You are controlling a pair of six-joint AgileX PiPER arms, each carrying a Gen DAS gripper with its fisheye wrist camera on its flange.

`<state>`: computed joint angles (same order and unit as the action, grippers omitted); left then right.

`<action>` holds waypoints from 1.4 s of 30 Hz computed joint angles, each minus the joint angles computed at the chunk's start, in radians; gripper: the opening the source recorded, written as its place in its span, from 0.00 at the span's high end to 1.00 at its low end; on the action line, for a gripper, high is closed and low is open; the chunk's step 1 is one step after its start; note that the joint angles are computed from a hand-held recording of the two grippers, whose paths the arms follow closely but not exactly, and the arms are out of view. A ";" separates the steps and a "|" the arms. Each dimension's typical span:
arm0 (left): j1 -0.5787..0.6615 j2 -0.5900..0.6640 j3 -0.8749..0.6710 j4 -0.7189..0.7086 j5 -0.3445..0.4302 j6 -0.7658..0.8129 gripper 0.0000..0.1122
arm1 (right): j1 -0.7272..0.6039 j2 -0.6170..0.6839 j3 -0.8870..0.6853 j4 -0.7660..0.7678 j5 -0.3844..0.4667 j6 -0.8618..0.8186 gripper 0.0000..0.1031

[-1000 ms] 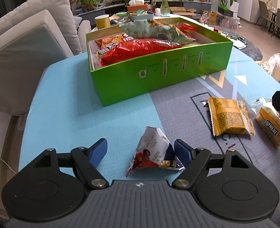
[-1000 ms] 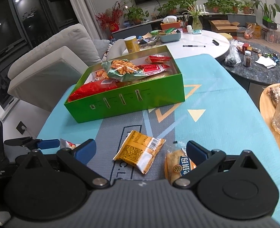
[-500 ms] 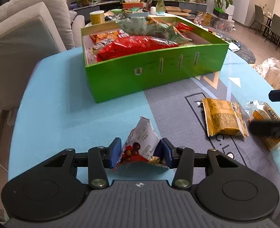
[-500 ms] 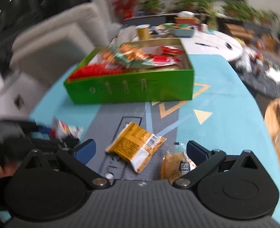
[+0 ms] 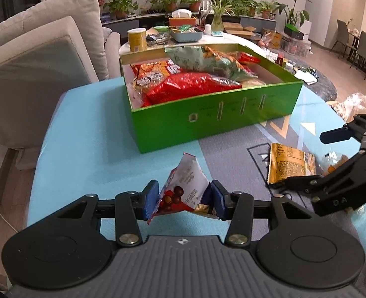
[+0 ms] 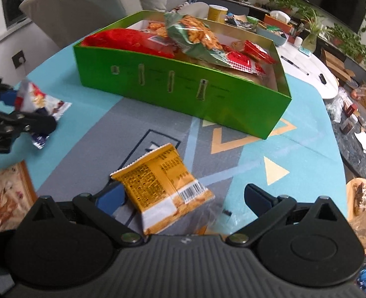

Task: Organize snacks
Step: 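Grasp the white-and-red packet with the left gripper while the right gripper grasps the yellow packet, then carry both packets into the green box and open both grippers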

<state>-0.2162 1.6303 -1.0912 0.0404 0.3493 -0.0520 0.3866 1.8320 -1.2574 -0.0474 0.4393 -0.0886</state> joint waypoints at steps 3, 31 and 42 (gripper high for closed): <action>-0.002 -0.002 -0.008 -0.003 -0.001 0.002 0.62 | 0.009 0.022 -0.023 -0.072 0.000 0.083 0.17; -0.019 -0.029 -0.024 0.034 0.000 -0.042 0.62 | -0.093 -0.057 -0.021 0.422 -0.010 -0.163 0.18; -0.023 -0.037 -0.092 0.019 -0.003 -0.004 0.62 | -0.098 -0.084 -0.114 0.390 -0.068 -0.075 0.18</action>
<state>-0.2390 1.5934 -1.1829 0.0589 0.3462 -0.0560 0.2891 1.7482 -1.3712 0.3431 0.3710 -0.1631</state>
